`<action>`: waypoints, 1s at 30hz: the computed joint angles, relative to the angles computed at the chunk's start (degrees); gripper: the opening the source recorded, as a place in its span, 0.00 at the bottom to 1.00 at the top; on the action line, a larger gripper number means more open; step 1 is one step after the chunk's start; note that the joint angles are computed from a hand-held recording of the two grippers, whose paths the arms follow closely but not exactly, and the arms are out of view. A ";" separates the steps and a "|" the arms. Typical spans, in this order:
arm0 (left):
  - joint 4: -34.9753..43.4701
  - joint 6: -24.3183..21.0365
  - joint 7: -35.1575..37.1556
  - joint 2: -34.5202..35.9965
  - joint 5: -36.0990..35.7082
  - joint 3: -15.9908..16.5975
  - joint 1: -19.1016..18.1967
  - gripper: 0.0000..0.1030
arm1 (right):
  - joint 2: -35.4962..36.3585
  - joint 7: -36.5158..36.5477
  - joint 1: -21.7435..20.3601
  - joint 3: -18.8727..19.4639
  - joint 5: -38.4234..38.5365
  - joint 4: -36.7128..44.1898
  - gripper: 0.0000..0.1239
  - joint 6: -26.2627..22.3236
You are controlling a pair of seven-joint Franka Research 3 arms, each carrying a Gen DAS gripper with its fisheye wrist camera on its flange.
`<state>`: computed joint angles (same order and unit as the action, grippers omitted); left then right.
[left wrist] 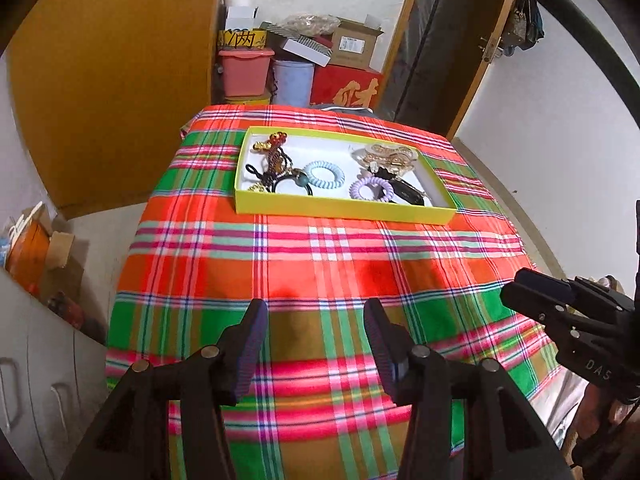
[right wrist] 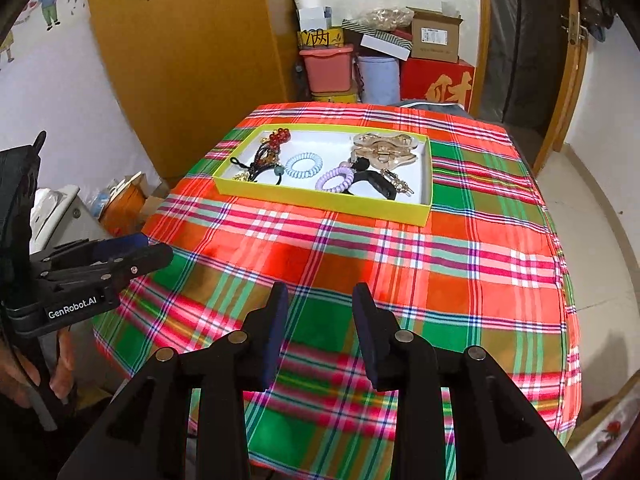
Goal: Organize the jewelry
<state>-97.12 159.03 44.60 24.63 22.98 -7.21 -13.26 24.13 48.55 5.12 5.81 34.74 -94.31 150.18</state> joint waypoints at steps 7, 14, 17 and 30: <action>0.12 0.30 1.22 0.27 -1.35 -0.81 0.41 0.48 | -0.14 0.77 0.23 -0.42 -0.69 -0.78 0.28 -0.10; 0.95 0.22 1.52 0.93 -2.29 -0.80 0.44 0.48 | 0.71 1.37 -0.03 -0.37 -1.06 0.10 0.28 -0.32; 1.35 -0.23 1.43 1.19 -2.24 -0.53 0.30 0.48 | 1.01 1.75 0.00 -0.40 -1.38 0.47 0.28 -0.46; 1.94 -0.82 1.73 1.61 -3.04 -0.79 0.51 0.48 | 1.63 2.37 -0.08 -0.35 -2.20 1.24 0.28 -0.99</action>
<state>-95.18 158.21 46.33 26.24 19.94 -8.00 -12.74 25.76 50.92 5.04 5.46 32.54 -93.07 149.19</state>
